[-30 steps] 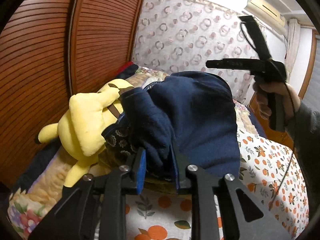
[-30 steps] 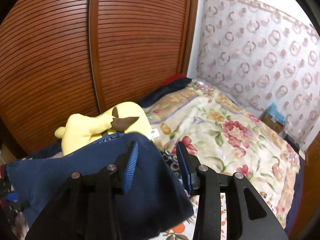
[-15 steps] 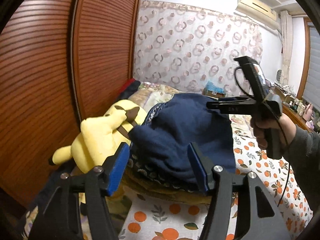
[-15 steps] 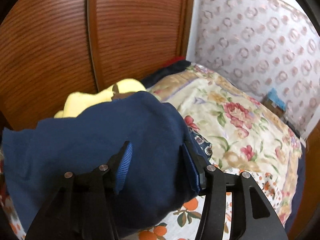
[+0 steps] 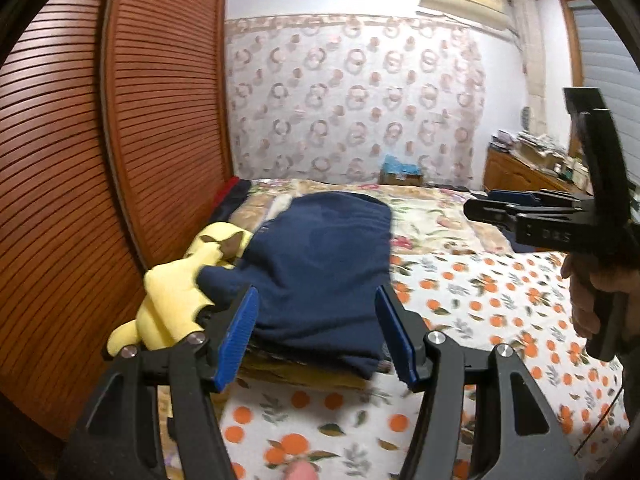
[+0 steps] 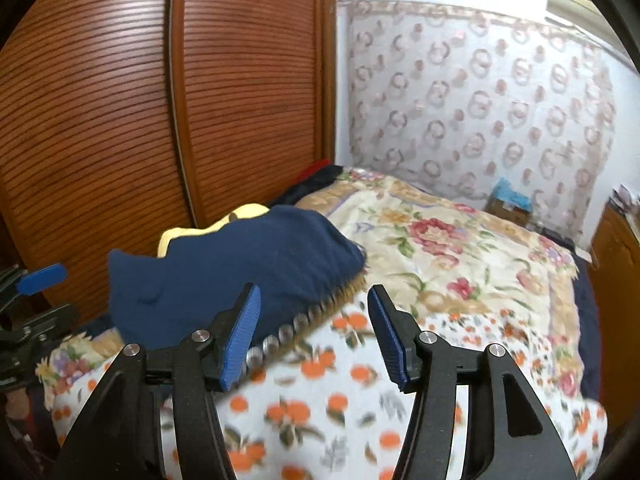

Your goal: Fold small clothes

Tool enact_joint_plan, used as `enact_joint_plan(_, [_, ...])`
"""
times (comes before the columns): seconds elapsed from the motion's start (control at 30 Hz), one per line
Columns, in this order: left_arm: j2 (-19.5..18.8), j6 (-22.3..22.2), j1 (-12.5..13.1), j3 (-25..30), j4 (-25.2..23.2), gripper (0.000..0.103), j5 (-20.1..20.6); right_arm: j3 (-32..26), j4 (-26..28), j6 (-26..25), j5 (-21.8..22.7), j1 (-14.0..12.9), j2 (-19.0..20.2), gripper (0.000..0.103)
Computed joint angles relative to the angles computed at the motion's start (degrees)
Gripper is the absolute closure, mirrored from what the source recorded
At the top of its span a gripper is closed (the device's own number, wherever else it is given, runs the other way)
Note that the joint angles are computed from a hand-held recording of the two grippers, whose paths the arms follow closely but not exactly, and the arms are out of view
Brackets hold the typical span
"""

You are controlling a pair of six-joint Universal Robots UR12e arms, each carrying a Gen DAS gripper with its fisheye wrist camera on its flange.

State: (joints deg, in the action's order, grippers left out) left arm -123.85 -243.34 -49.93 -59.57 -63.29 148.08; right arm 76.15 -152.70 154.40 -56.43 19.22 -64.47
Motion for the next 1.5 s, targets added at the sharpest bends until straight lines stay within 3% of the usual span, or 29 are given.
enact_joint_plan(0.43, [-5.69, 13.59, -1.72, 6.83, 13.08, 0.043, -5.87, 14.78, -9.94, 6.03, -4.27, -5.59, -9.31, 0.022])
enact_joint_plan(0.87, [-9.23, 16.23, -3.14, 14.89, 10.55, 0.043, -4.30, 24.28, -19.78, 14.90, -6.97, -10.81, -16.12, 0.019])
enact_joint_plan(1.5, [-11.96, 17.00, -3.60, 19.99, 8.46, 0.043, -3.23, 26.65, -24.89, 17.20, -11.56, -11.02, -17.65, 0.019])
